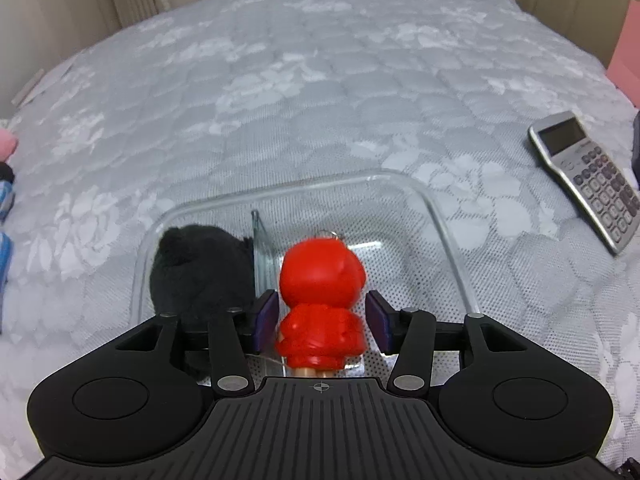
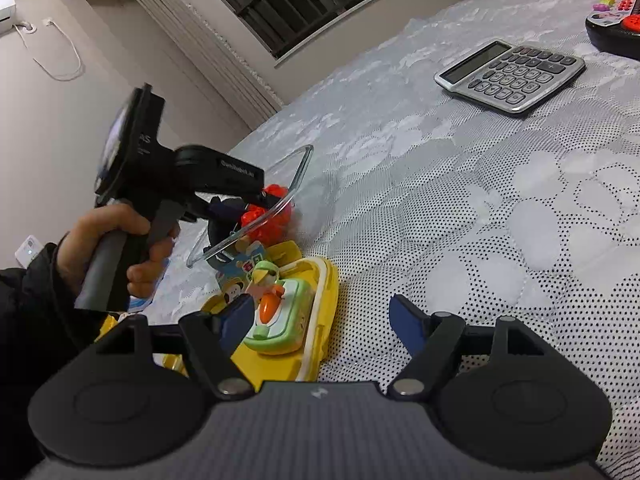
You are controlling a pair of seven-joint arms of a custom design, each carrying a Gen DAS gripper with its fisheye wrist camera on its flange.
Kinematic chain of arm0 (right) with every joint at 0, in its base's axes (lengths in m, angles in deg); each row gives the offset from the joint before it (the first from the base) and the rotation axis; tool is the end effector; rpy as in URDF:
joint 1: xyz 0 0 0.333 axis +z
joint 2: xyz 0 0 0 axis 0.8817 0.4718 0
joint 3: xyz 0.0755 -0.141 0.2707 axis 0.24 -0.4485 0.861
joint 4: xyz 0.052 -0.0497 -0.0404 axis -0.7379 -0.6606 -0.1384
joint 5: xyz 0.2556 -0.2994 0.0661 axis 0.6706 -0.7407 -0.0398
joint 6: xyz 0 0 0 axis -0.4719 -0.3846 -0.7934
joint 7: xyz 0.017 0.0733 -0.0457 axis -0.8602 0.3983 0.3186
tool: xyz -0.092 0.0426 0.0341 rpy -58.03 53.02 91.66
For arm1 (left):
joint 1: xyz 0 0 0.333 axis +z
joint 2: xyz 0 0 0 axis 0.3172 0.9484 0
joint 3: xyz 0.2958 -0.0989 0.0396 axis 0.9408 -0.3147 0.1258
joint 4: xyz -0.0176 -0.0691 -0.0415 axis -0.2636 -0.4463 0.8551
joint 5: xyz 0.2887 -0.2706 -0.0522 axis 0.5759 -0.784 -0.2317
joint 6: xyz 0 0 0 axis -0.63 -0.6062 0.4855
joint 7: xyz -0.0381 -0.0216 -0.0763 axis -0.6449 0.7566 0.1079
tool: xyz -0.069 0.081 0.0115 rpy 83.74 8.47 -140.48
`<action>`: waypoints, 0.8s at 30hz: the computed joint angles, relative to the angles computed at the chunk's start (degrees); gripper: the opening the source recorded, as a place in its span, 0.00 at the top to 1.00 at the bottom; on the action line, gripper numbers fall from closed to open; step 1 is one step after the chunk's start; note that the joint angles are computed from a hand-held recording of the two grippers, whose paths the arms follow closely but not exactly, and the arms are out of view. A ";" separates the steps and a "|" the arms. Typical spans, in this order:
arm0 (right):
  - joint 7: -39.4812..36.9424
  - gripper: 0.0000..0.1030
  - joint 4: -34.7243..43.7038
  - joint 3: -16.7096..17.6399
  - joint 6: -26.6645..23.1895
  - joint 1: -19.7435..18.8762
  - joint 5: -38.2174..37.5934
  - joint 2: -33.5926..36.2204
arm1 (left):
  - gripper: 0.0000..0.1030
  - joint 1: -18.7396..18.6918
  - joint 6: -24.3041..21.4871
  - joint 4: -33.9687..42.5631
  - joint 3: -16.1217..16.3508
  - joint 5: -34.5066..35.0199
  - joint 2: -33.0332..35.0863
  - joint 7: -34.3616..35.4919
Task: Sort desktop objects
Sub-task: 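Place the red figurine into the glass container and open the left tool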
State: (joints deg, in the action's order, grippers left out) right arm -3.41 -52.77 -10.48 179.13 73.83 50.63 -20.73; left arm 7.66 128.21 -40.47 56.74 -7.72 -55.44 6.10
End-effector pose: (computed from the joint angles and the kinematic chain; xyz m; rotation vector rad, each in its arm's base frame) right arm 0.5917 0.1553 0.3898 -1.5242 1.3752 0.0536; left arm 0.7241 -0.1640 0.4775 -1.9335 1.7613 -0.4318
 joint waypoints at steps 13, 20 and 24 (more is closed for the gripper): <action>0.88 0.26 0.80 1.34 5.51 2.37 -3.37 -0.08 | 0.26 0.72 18.25 -28.23 -2.40 9.46 -23.04 -6.91; 3.38 0.26 1.81 2.79 12.73 5.07 -9.34 0.18 | 0.11 5.07 31.47 -44.29 -4.85 4.68 -36.22 -4.04; 8.01 0.26 2.52 3.90 18.19 6.93 -17.18 0.79 | 0.10 5.54 36.93 -52.51 -3.78 -3.13 -41.14 -0.73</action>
State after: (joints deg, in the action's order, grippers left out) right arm 4.60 -50.24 -6.57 197.32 80.76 33.44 -19.94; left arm 13.20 165.14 -92.98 52.97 -10.85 -96.58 5.36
